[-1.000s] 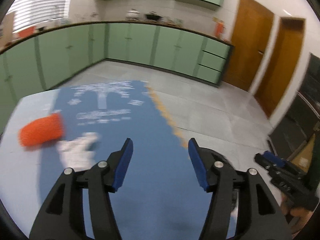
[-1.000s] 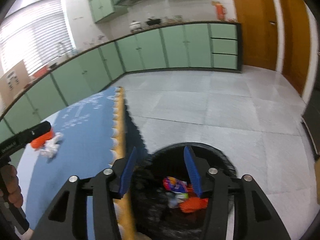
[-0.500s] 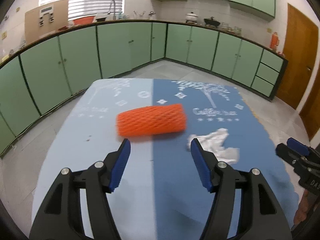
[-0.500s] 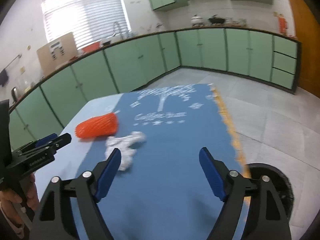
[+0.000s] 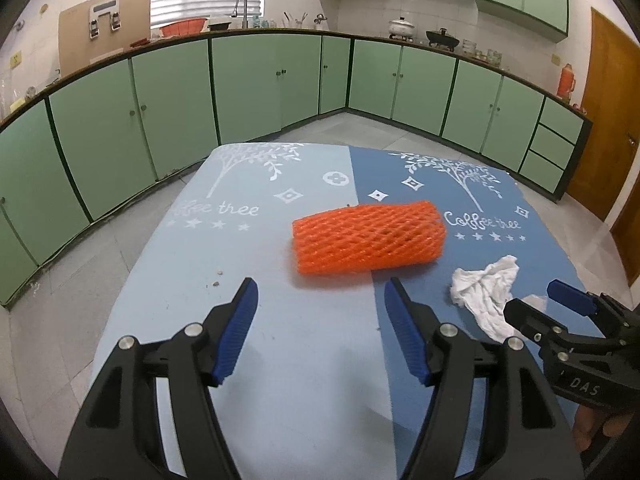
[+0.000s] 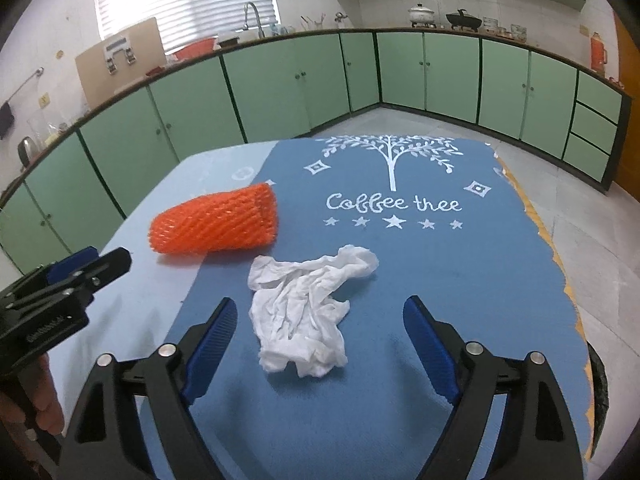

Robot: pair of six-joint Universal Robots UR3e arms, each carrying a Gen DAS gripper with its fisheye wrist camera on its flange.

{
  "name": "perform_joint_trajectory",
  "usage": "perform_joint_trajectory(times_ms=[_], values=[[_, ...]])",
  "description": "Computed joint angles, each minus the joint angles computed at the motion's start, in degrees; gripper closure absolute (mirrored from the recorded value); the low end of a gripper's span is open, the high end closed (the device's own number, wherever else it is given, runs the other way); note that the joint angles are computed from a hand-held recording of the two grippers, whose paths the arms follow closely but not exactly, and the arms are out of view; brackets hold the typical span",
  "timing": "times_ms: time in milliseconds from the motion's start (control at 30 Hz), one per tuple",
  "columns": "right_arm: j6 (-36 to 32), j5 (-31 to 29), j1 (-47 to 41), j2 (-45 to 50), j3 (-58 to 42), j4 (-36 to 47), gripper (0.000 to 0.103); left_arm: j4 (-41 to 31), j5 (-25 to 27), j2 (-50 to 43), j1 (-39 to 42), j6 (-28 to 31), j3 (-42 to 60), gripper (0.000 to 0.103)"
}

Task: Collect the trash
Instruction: 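Grasp the white tissue with the right gripper while the left grasps the orange foam net, then carry the tissue and foam net over the bin and release both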

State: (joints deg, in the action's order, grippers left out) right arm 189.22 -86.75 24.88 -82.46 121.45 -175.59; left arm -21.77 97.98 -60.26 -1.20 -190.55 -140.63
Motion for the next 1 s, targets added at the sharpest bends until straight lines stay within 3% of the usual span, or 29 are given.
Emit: perform_joint_trajectory(times_ms=[133, 300, 400, 767, 833, 900, 933, 1000], values=[[0.0, -0.1, 0.4, 2.5, -2.1, 1.8, 0.038, 2.3, -1.7, -1.8, 1.9, 1.3, -0.5, 0.036], [-0.1, -0.5, 1.4, 4.9, -4.5, 5.0, 0.077, 5.3, -3.6, -5.4, 4.0, 2.5, 0.0, 0.031], [-0.8, 0.8, 1.1, 4.7, -4.2, 4.6, 0.091, 7.0, -5.5, -8.4, 5.2, 2.8, 1.2, 0.026], [-1.2, 0.4, -2.6, 0.0, -0.6, 1.1, 0.093, 10.5, -7.3, -22.9, 4.1, 0.5, 8.9, 0.023], [-1.4, 0.8, -3.3, -0.6, -0.1, 0.9, 0.093, 10.1, -8.0, -24.6, 4.0, 0.3, 10.0, 0.037], [-1.6, 1.2, -4.1, -1.0, 0.4, 0.8, 0.093, 8.6, -8.2, -26.4, 3.7, 0.0, 11.3, 0.064], [-1.5, 1.3, -4.3, -1.1, 0.6, 0.7, 0.093, 9.0, -7.1, -27.0, 3.0, -0.4, 11.5, 0.067], [-1.4, 1.6, -4.9, -1.4, 1.1, 0.6, 0.093, 9.3, -6.3, -26.8, 2.1, -0.6, 11.3, 0.091]])
